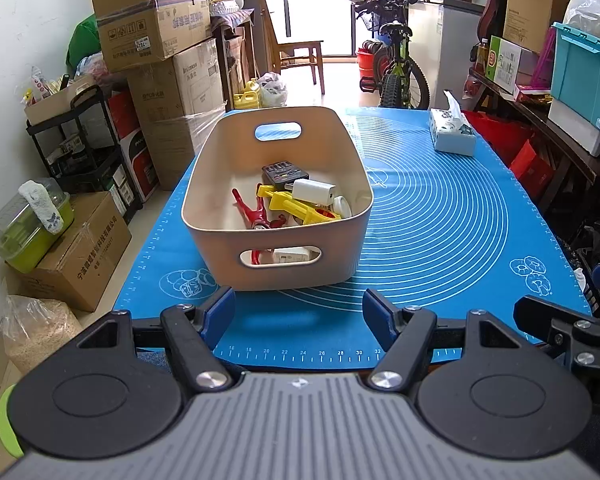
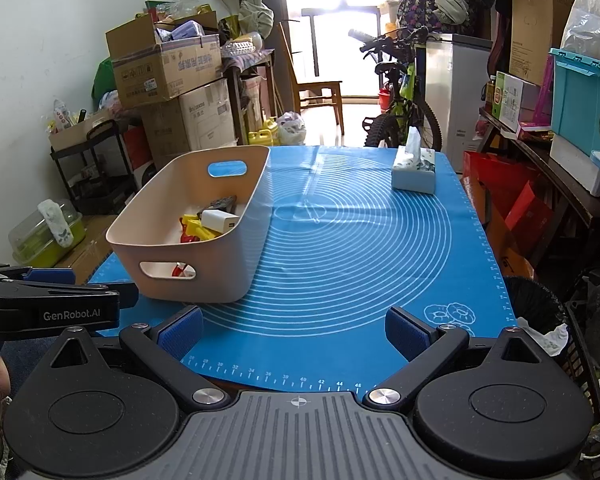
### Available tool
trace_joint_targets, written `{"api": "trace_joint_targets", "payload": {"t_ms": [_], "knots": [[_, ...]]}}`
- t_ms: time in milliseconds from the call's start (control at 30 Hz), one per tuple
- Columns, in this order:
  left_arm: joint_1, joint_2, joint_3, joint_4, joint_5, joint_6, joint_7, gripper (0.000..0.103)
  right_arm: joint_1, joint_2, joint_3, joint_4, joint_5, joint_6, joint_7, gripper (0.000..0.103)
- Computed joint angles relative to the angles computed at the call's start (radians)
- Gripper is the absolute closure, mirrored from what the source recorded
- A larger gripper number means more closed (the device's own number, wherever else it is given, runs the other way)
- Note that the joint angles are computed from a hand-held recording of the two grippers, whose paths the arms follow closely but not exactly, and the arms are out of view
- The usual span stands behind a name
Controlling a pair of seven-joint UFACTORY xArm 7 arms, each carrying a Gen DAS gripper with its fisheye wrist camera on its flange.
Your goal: Organize rigid objects
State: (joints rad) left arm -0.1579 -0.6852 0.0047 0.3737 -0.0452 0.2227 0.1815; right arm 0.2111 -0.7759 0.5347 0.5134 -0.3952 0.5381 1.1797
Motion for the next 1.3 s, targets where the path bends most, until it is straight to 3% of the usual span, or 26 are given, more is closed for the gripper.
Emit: {"api": "trace_joint_targets", "payload": {"t_ms": [1300], "knots": [[0.004,-0.002,-0.008,-0.007,0.009,-0.015,-0.014,0.032,0.007,-0.007,-0.006,-0.009,0.001,0.005,0.0,0.005]]}}
